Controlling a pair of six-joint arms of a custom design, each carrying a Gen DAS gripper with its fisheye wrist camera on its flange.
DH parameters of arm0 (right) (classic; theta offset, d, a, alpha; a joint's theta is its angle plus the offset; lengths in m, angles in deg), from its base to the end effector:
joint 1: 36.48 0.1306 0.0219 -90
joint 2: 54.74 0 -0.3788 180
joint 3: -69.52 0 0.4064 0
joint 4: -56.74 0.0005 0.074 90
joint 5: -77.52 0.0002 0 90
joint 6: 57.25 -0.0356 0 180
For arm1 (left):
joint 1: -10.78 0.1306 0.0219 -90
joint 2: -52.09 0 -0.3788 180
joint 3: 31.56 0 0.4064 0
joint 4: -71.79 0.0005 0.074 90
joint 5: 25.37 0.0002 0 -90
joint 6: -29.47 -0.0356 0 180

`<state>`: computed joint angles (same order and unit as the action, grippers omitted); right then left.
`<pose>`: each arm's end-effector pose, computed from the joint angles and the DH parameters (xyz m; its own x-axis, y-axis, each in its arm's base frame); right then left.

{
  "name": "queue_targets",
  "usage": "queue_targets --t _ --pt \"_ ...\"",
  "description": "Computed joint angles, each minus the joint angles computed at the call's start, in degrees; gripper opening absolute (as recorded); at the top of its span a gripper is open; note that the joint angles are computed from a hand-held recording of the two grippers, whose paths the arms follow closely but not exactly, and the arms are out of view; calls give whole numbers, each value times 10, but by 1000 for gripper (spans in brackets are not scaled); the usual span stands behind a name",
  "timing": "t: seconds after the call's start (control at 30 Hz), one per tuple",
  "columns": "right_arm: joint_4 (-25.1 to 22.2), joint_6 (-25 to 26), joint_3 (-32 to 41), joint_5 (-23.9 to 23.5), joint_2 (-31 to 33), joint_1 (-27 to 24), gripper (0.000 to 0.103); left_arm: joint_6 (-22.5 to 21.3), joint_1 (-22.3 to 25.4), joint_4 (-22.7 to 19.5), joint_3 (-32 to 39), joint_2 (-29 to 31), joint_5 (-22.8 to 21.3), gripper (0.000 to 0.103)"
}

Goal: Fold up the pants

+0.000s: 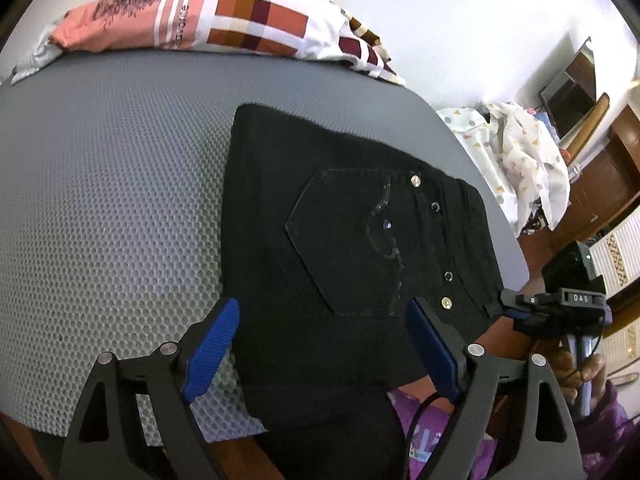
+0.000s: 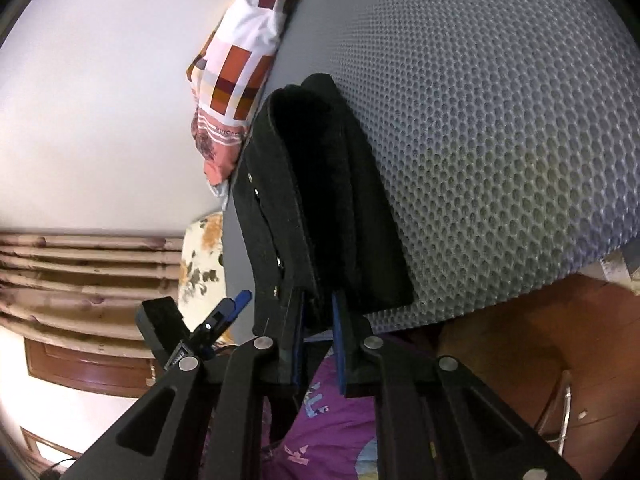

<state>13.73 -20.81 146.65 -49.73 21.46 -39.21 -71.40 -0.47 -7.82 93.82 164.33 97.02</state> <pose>0.4142 0.0013 0.4363 -0.7281 0.6758 -0.1145 0.2945 0.4593 0.8380 0.5870 -0.1367 0.4781 -0.8125 0.3240 -0.4847 0.5373 0.7386 -0.4070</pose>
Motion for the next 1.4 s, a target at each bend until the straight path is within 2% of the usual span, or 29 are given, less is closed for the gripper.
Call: queue_targets --t 0.13,0.17,0.23,0.33,0.4,0.47,0.53,0.6,0.73,0.77,0.83,0.9,1.0,1.23,1.33,1.4 --pt "-68 83 48 64 16 19 23 5 -2 12 -5 -5 -6 85" --pt "-99 112 67 98 21 28 28 3 -3 17 -8 -8 -8 85" --pt "-130 150 89 160 23 40 33 1 -4 29 -14 -14 -16 85" --pt "-144 178 112 238 22 52 36 9 -5 65 -29 -28 -26 85" --pt "-126 195 120 269 18 59 38 17 -4 94 -40 -37 -34 85" --pt "-102 207 132 285 23 70 48 23 -4 120 -49 -43 -49 85" --pt "-86 219 147 292 36 82 52 27 -7 148 -56 -47 -71 85" --pt "-93 235 171 305 58 95 53 28 -12 174 -62 -50 -105 85" --pt "-99 249 196 330 87 120 53 11 -26 220 -74 -58 -199 86" --pt "-101 252 199 338 91 125 53 10 -28 220 -70 -56 -211 87" --pt "-104 259 201 365 94 138 55 7 -25 212 -58 -50 -200 87" --pt "-107 265 203 383 96 146 57 15 -22 225 -59 -52 -193 87" --pt "-108 256 204 385 97 152 64 23 -21 230 -53 -51 -197 87" --pt "-111 236 207 382 99 159 67 40 -23 284 -70 -74 -260 88" --pt "-111 234 210 382 97 163 68 56 -20 330 -89 -94 -263 103" --pt "-111 234 212 384 97 166 69 66 -21 327 -78 -94 -274 103"
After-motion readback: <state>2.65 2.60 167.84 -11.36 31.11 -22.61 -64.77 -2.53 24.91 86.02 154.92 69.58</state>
